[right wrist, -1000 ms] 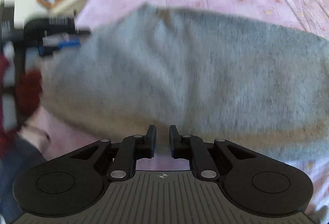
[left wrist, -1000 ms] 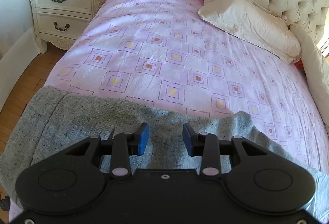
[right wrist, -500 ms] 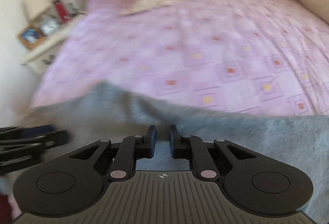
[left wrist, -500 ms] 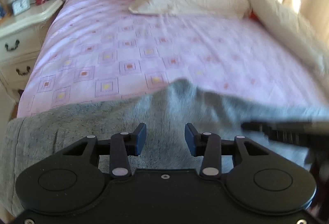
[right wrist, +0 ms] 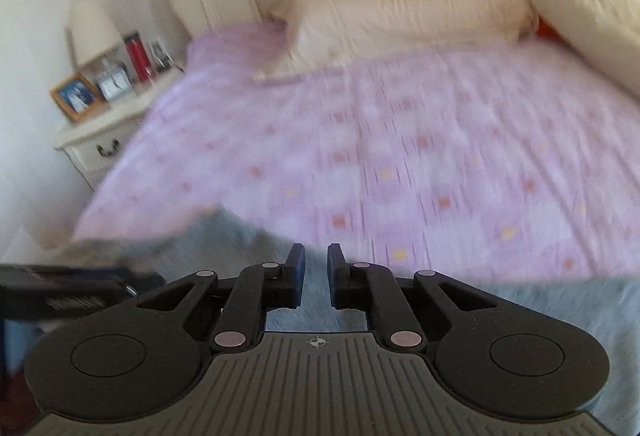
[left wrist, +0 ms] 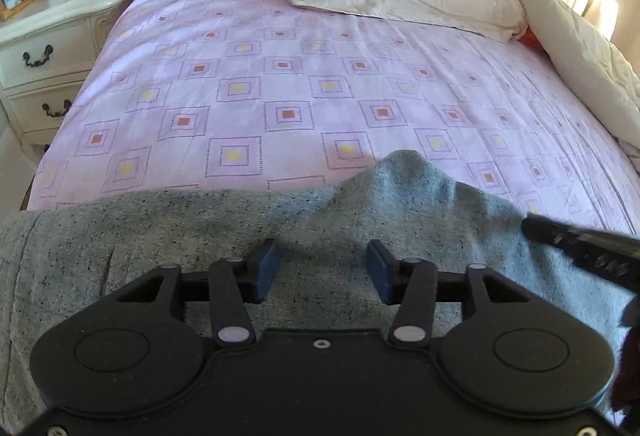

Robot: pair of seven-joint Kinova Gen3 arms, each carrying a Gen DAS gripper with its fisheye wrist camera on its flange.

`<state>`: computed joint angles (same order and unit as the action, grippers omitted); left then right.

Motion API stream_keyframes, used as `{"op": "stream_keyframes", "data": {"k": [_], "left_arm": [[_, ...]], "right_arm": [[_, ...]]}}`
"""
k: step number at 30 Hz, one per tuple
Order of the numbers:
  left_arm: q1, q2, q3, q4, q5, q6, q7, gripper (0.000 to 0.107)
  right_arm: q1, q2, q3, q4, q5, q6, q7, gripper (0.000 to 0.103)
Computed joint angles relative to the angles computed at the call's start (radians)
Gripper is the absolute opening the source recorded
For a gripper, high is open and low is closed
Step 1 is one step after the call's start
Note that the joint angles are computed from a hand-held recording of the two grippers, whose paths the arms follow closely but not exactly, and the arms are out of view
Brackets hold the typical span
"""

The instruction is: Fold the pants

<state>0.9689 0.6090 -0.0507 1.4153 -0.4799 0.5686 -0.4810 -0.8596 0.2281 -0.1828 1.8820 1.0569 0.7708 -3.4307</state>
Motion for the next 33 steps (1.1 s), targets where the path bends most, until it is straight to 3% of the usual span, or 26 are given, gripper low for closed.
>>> {"op": "stream_keyframes", "data": {"k": [3,6,12,18,24,29,33], "left_arm": [[0.009,0.007,0.002,-0.015,-0.011,0.028,-0.011,0.058],[0.020,0.008,0.006,-0.022,-0.025,0.046,-0.019,0.062],[0.033,0.015,0.010,-0.036,-0.041,0.072,-0.019,0.065],[0.011,-0.010,0.021,-0.009,-0.004,0.044,0.027,0.064],[-0.013,-0.031,0.068,-0.018,0.036,0.046,-0.040,0.063],[0.045,-0.011,0.080,-0.110,-0.012,0.127,-0.122,0.063],[0.067,0.011,0.099,-0.180,0.018,0.136,-0.136,0.063]], "right_arm": [[0.009,-0.052,-0.009,-0.005,-0.005,0.020,0.048,0.015],[0.044,-0.118,-0.027,-0.012,-0.054,0.058,0.130,0.028],[0.145,-0.296,-0.070,0.007,-0.156,0.177,0.243,0.028],[0.238,-0.472,-0.091,0.029,-0.282,0.343,0.410,0.029],[0.311,-0.607,-0.077,0.100,-0.395,0.427,0.547,0.029],[0.394,-0.741,-0.041,0.229,-0.530,0.424,0.512,0.029],[0.483,-0.835,-0.053,0.352,-0.619,0.404,0.434,0.030]]}}
